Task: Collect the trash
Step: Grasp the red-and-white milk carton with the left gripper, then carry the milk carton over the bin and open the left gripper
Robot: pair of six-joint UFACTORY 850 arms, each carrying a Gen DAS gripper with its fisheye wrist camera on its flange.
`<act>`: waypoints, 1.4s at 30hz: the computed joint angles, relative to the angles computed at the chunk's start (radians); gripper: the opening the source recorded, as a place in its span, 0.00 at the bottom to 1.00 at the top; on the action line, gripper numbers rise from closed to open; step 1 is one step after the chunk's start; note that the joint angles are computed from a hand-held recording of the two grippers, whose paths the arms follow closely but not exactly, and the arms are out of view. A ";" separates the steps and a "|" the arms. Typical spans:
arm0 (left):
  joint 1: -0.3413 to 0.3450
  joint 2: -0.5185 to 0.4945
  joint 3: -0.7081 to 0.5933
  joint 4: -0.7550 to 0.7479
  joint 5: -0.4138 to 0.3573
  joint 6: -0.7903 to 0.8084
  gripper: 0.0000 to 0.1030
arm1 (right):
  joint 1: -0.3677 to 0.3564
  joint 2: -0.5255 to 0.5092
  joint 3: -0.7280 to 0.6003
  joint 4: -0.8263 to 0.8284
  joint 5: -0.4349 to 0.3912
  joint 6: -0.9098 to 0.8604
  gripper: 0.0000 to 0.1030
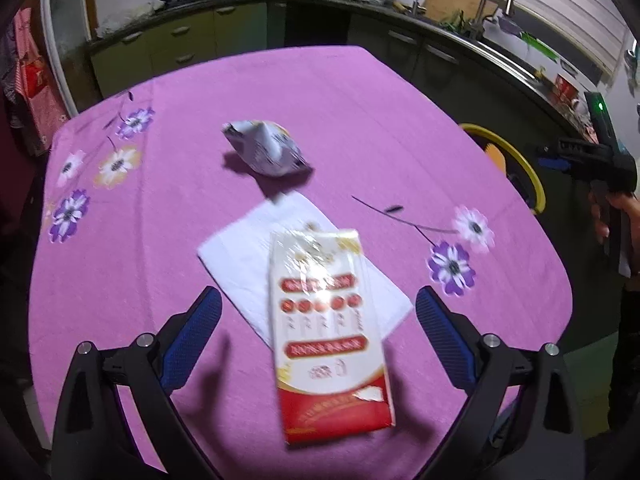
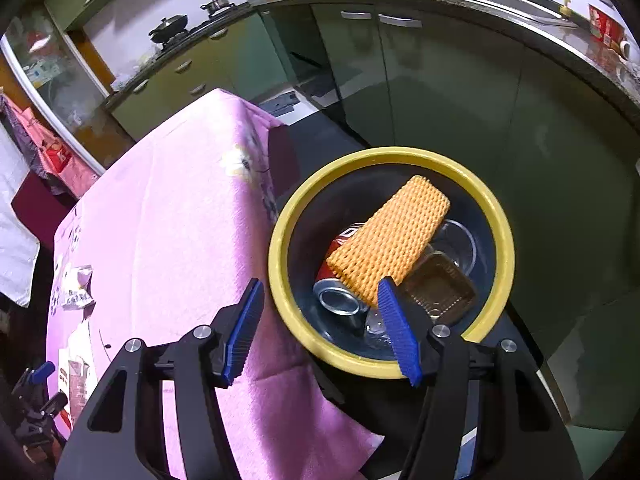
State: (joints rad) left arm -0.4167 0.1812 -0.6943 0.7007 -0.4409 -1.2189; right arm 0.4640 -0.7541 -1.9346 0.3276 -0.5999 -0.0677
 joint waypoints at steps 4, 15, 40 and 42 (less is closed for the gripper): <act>-0.005 -0.019 -0.012 -0.033 -0.022 0.034 0.79 | -0.002 0.003 0.012 0.040 0.010 -0.038 0.57; 0.023 -0.058 -0.023 -0.166 -0.019 0.147 0.63 | -0.008 0.011 0.031 0.076 0.014 -0.075 0.57; 0.026 -0.054 -0.106 -0.281 0.055 0.424 0.49 | -0.016 0.033 0.068 0.098 0.030 -0.094 0.58; 0.030 -0.091 -0.157 -0.343 0.067 0.529 0.49 | -0.022 0.053 0.097 0.108 0.049 -0.101 0.58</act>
